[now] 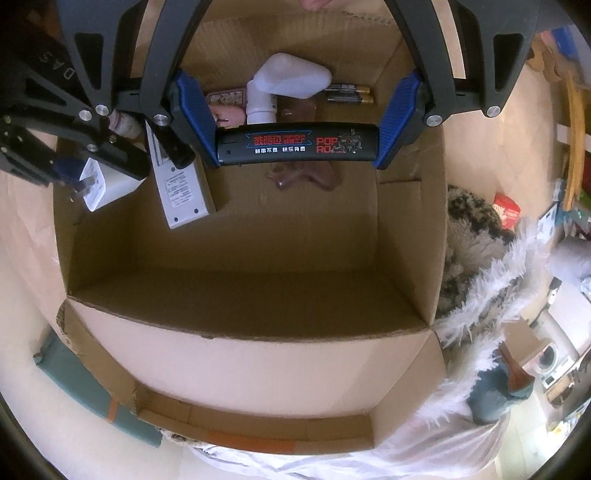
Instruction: Organize rigid objects
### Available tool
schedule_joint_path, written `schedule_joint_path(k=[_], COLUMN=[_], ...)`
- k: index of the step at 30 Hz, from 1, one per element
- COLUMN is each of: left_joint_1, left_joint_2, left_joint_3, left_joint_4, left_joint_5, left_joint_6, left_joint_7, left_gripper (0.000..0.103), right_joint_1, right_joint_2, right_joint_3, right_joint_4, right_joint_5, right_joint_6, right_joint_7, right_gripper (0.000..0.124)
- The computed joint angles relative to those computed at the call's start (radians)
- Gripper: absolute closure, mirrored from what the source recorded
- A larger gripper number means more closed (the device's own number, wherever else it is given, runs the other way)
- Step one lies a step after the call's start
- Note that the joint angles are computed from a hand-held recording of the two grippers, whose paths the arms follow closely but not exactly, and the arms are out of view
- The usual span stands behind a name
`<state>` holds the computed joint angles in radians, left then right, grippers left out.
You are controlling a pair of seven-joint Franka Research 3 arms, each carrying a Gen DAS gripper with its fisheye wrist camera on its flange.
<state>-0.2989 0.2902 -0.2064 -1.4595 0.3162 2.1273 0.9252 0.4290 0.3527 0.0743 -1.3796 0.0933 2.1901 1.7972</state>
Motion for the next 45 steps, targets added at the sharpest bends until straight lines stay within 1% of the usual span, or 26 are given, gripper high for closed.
schedule_joint_path(k=[4, 7, 13, 17, 19, 21, 22, 23, 24, 26, 28, 29, 30, 32, 34, 36, 39, 42, 43, 45], left_joint_1=[-0.012, -0.014, -0.016, -0.009, -0.006, -0.004, -0.005, -0.005, -0.006, 0.0, 0.011, 0.013, 0.013, 0.007, -0.002, 0.001, -0.008, -0.039, -0.052, -0.05], left_joint_2=[0.019, 0.021, 0.026, 0.02, 0.016, 0.015, 0.012, 0.007, -0.001, -0.009, -0.016, -0.024, -0.034, -0.048, -0.06, -0.07, -0.064, -0.071, -0.081, -0.114], left_joint_3=[0.003, 0.002, -0.001, 0.001, 0.0, 0.002, 0.003, 0.004, 0.005, 0.001, -0.006, -0.005, -0.002, 0.002, 0.006, 0.004, 0.006, 0.014, 0.018, 0.015], left_joint_4=[0.022, 0.021, 0.02, 0.0, -0.01, -0.015, -0.02, -0.028, -0.04, -0.051, -0.061, -0.068, -0.078, -0.085, -0.087, -0.088, -0.059, -0.04, -0.042, -0.07], left_joint_5=[0.022, 0.023, 0.015, 0.005, -0.001, 0.001, 0.007, 0.012, 0.021, 0.013, -0.017, -0.02, -0.016, 0.015, 0.058, 0.061, 0.096, 0.201, 0.26, 0.294], left_joint_6=[-0.034, -0.04, -0.052, -0.037, -0.031, -0.026, -0.021, -0.013, 0.003, 0.016, 0.035, 0.041, 0.053, 0.061, 0.063, 0.069, 0.023, -0.043, -0.059, -0.049], left_joint_7=[-0.005, 0.001, 0.011, 0.003, 0.002, 0.0, -0.007, -0.012, -0.019, -0.011, 0.006, 0.002, -0.011, -0.026, -0.047, -0.053, -0.069, -0.127, -0.153, -0.169], left_gripper=[0.024, 0.024, 0.024, 0.024, 0.023, 0.012, 0.009, 0.002, 0.0, 0.0, 0.0, 0.0, 0.0, 0.0, 0.0, 0.0, 0.0, 0.0, 0.0, 0.0], right_joint_1=[0.003, 0.009, 0.014, 0.009, 0.001, -0.007, -0.011, -0.015, -0.017, -0.016, -0.022, -0.026, -0.027, -0.015, -0.014, -0.021, -0.026, -0.035, -0.039, -0.045], right_joint_2=[0.009, 0.023, 0.032, 0.036, 0.028, 0.02, 0.018, 0.014, 0.01, -0.006, -0.016, -0.019, -0.019, -0.022, -0.033, -0.046, -0.058, -0.086, -0.091, -0.099], right_joint_3=[-0.005, -0.014, -0.014, -0.01, -0.008, -0.006, -0.004, -0.001, 0.0, -0.005, -0.003, -0.001, -0.002, -0.015, -0.017, -0.013, -0.009, -0.007, -0.003, 0.003], right_joint_4=[0.009, 0.03, 0.043, 0.047, 0.032, 0.021, 0.019, 0.013, 0.008, -0.013, -0.024, -0.028, -0.027, -0.024, -0.037, -0.054, -0.069, -0.107, -0.114, -0.12], right_joint_5=[-0.006, -0.029, -0.045, -0.03, -0.012, 0.006, 0.015, 0.027, 0.035, 0.032, 0.044, 0.054, 0.055, 0.01, -0.007, 0.001, 0.013, 0.026, 0.038, 0.062], right_joint_6=[-0.016, -0.047, -0.051, -0.044, -0.025, -0.005, 0.002, 0.016, 0.03, 0.068, 0.093, 0.102, 0.102, 0.102, 0.126, 0.155, 0.183, 0.208, 0.209, 0.206], right_joint_7=[0.02, 0.048, 0.06, 0.062, 0.059, 0.054, 0.051, 0.047, 0.045, 0.051, 0.053, 0.052, 0.058, 0.077, 0.078, 0.071, 0.071, 0.071, 0.068, 0.063], right_gripper=[0.078, 0.078, 0.078, 0.078, 0.078, 0.078, 0.078, 0.076, 0.067, 0.053, 0.048, 0.044, 0.037, 0.025, 0.024, 0.021, 0.021, 0.021, 0.021, 0.021])
